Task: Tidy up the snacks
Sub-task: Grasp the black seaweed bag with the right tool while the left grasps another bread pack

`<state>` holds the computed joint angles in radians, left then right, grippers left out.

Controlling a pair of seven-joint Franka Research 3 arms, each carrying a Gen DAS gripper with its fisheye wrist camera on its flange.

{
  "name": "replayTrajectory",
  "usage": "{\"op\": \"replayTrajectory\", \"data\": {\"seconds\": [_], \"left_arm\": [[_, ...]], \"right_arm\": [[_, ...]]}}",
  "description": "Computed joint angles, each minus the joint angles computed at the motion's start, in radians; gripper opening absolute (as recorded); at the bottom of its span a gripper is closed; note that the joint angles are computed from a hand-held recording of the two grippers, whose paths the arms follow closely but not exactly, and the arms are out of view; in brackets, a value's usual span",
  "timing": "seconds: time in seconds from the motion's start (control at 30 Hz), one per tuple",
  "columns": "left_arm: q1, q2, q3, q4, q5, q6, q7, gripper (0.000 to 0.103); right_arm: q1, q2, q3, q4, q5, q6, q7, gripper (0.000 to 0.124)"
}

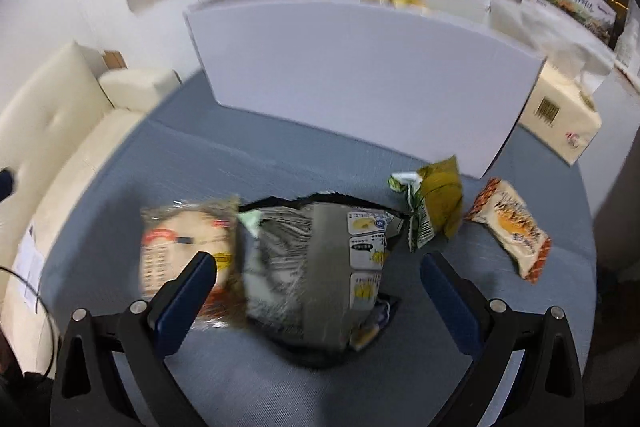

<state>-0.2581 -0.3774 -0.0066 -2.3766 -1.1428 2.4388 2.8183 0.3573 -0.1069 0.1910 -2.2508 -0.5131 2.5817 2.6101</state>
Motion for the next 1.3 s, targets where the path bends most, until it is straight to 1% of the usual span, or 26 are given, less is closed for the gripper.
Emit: {"op": "replayTrajectory", "data": {"seconds": [0.03,0.07,0.1,0.13,0.2,0.27,0.33,0.37,0.47,0.53,0.63,0.73,0.83,0.97,1.03,1.1,1.13,1.23,1.3], "left_arm": [[0.001,0.005,0.001,0.003,-0.001,-0.002,-0.005,0.103],[0.003,0.008,0.001,0.004,0.0,-0.002,-0.009,0.103],[0.005,0.013,0.0,0.005,0.004,-0.004,-0.014,0.103],[0.007,0.016,-0.001,0.006,0.008,-0.007,-0.02,0.103],[0.008,0.021,-0.003,0.007,0.011,-0.012,-0.02,0.103],[0.008,0.026,-0.009,0.006,0.016,-0.012,-0.022,0.103],[0.007,0.036,-0.018,0.009,0.032,-0.012,-0.029,0.103],[0.006,0.047,-0.026,0.012,0.049,-0.011,-0.033,0.103],[-0.003,0.079,-0.049,0.02,0.098,0.001,-0.022,0.103],[-0.009,0.119,-0.071,0.037,0.15,0.023,-0.017,0.103],[-0.014,0.186,-0.098,0.073,0.208,0.055,-0.044,0.103],[-0.009,0.264,-0.127,0.127,0.271,0.082,-0.095,0.103],[0.004,0.328,-0.158,0.173,0.356,0.107,-0.159,0.103],[0.014,0.369,-0.189,0.197,0.425,0.131,-0.17,0.103],[0.026,0.384,-0.194,0.212,0.434,0.101,-0.171,0.099],[0.029,0.371,-0.203,0.185,0.412,0.146,-0.138,0.088],[0.033,0.367,-0.202,0.182,0.399,0.137,-0.13,0.086],[0.038,0.357,-0.199,0.17,0.364,0.136,-0.106,0.083],[0.04,0.335,-0.189,0.162,0.304,0.107,-0.084,0.081]], "right_arm": [[0.002,0.016,-0.004,0.008,0.024,-0.006,-0.021,0.103],[0.005,0.023,-0.009,0.005,0.042,0.007,-0.04,0.089],[0.007,0.025,-0.014,-0.005,0.056,0.034,-0.06,0.069],[0.007,0.024,-0.015,-0.012,0.048,0.049,-0.06,0.058],[0.006,0.014,-0.017,-0.033,0.048,0.092,-0.065,0.053],[-0.004,-0.013,-0.016,-0.073,0.044,0.163,-0.044,0.052],[-0.019,-0.034,-0.003,-0.089,0.035,0.171,-0.026,0.052],[-0.032,-0.053,0.008,-0.101,0.01,0.18,0.004,0.052],[-0.065,-0.118,0.041,-0.146,-0.016,0.219,0.054,0.052],[-0.097,-0.169,0.074,-0.173,-0.037,0.224,0.09,0.052],[-0.137,-0.26,0.115,-0.234,-0.025,0.254,0.129,0.052],[-0.189,-0.329,0.179,-0.265,-0.017,0.242,0.155,0.052],[-0.214,-0.398,0.213,-0.303,0.017,0.244,0.161,0.052],[-0.229,-0.456,0.243,-0.337,0.075,0.234,0.141,0.053],[-0.24,-0.466,0.256,-0.348,0.1,0.243,0.132,0.053],[-0.258,-0.467,0.273,-0.349,0.118,0.243,0.128,0.053],[-0.264,-0.465,0.279,-0.35,0.126,0.245,0.127,0.053],[-0.272,-0.461,0.287,-0.361,0.151,0.261,0.124,0.053],[-0.28,-0.462,0.298,-0.363,0.159,0.266,0.123,0.053]]}}
